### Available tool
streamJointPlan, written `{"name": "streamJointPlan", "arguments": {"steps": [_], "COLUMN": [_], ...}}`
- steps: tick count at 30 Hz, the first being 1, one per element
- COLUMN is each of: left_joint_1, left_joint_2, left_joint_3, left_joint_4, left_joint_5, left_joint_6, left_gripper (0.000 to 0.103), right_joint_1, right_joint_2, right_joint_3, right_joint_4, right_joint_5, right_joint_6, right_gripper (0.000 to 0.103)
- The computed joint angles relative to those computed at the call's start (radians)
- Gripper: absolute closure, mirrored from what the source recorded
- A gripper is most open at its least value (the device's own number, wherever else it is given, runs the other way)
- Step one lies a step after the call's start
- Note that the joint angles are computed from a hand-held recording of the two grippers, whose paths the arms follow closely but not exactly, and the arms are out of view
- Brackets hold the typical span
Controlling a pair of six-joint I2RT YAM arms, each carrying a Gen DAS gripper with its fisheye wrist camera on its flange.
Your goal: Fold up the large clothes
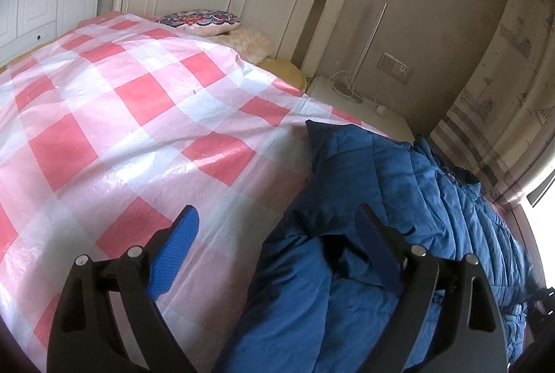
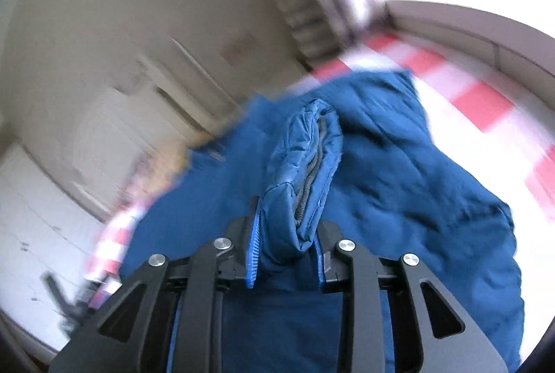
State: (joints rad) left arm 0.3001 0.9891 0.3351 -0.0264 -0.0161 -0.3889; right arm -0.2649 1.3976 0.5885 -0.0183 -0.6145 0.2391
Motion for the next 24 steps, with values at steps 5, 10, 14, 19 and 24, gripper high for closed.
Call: {"name": "streamJointPlan", "arguments": {"steps": [5, 10, 14, 19, 24], "left_joint_1": [0.004, 0.004, 0.014, 0.017, -0.048], "left_joint_2": [0.006, 0.007, 0.007, -0.001, -0.05], "left_joint_3": [0.0, 0.002, 0.0, -0.003, 0.075], "left_joint_4": [0.003, 0.0, 0.001, 0.005, -0.122], "left_joint_5": [0.006, 0.004, 0.014, 0.016, -0.042], "left_joint_6": [0.002, 0.004, 0.0, 0.002, -0.006], "left_gripper": [0.009, 0.009, 0.008, 0.008, 0.008], "right_joint_1": [0.012, 0.269, 0.396, 0.351, 0.368], "right_joint_2": [-0.142, -0.192, 0.006, 0.177, 0.186], "right_joint_3": [-0.013, 0.044, 0.115, 0.169, 0.174], "right_joint_4": [0.012, 0.012, 0.028, 0.015, 0.016], "right_joint_5": [0.122, 0.349, 0.52, 0.507, 0.522], "right_joint_6": [0.028, -0.157, -0.29, -0.305, -0.304], "right_gripper": [0.05, 0.05, 0.031, 0.029, 0.028]}}
